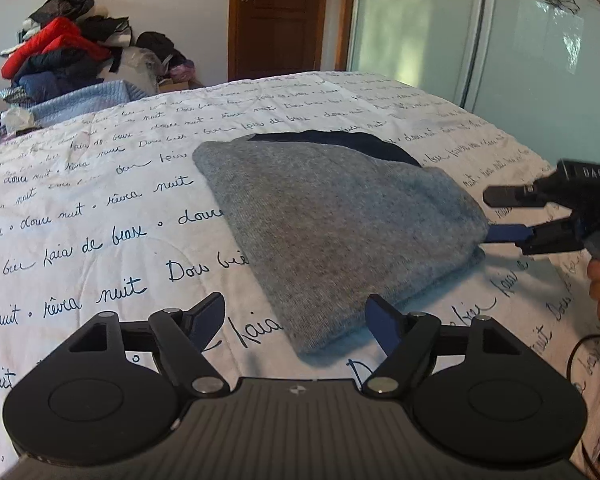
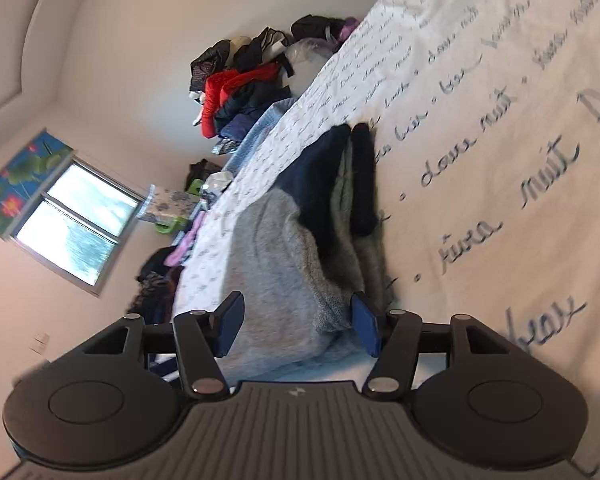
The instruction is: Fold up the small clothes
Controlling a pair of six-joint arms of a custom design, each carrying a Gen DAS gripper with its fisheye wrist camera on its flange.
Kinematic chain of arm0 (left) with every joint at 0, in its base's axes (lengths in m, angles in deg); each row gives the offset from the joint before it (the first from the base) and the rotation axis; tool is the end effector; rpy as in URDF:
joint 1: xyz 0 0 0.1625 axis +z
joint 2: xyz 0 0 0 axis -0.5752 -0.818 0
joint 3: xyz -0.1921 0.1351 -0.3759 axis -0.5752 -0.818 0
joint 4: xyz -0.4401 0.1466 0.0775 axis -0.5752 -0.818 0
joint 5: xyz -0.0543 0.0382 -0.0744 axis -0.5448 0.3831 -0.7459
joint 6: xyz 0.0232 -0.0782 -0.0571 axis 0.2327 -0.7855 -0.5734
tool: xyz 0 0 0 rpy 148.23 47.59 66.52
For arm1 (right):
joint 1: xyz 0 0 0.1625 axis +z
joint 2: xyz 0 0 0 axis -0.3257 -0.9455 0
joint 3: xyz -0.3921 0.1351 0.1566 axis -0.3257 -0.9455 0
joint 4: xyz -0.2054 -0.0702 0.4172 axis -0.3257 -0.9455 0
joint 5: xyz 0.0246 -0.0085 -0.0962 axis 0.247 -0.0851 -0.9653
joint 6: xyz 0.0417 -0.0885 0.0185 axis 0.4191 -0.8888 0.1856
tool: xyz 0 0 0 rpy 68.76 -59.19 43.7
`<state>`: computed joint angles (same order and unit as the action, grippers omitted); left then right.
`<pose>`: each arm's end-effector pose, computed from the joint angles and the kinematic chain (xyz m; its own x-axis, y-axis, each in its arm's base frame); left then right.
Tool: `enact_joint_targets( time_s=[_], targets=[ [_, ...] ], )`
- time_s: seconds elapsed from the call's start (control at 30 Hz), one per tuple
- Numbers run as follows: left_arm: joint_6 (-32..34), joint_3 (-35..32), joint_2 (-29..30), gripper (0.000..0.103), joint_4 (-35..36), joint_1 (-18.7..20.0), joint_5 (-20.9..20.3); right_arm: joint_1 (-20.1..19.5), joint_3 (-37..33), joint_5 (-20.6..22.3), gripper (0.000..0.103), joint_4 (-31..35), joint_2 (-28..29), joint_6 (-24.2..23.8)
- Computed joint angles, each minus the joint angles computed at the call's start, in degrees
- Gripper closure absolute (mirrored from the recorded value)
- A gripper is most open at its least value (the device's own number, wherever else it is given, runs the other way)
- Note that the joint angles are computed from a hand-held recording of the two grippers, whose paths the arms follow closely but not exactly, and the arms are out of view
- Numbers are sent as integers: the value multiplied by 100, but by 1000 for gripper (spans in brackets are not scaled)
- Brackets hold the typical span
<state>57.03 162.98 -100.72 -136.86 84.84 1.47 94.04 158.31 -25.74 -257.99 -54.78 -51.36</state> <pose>-0.3286 -0.6756 0.0746 -0.5928 0.5533 -0.5852 0.7889 0.5448 -0.2841 0.0017 -0.6351 0.3416 -0.9806 -0.0076 -0.1961 0.1476 0.6298 -0.7626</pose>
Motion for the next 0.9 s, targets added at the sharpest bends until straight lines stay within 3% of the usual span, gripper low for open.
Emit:
enact_joint_targets(
  time_s=[0.1,0.27,0.43,0.63,0.9],
  targets=[
    [386,139,46,25,-218,-68,6,-81,-17,372,44,164,6,266],
    [1051,159,301,22,-600,-176,372,94,-29,-445,44,56,45,235],
    [1709,126,567,22,-1263,-227,740,71,-105,-264,44,55,141,346],
    [2008,85,709,22,-1665,-215,1100,138,-207,-359,44,-52,255,396],
    [2438,95,801,23,-2159,-197,1163,191,-284,-287,45,-29,280,185]
  ],
)
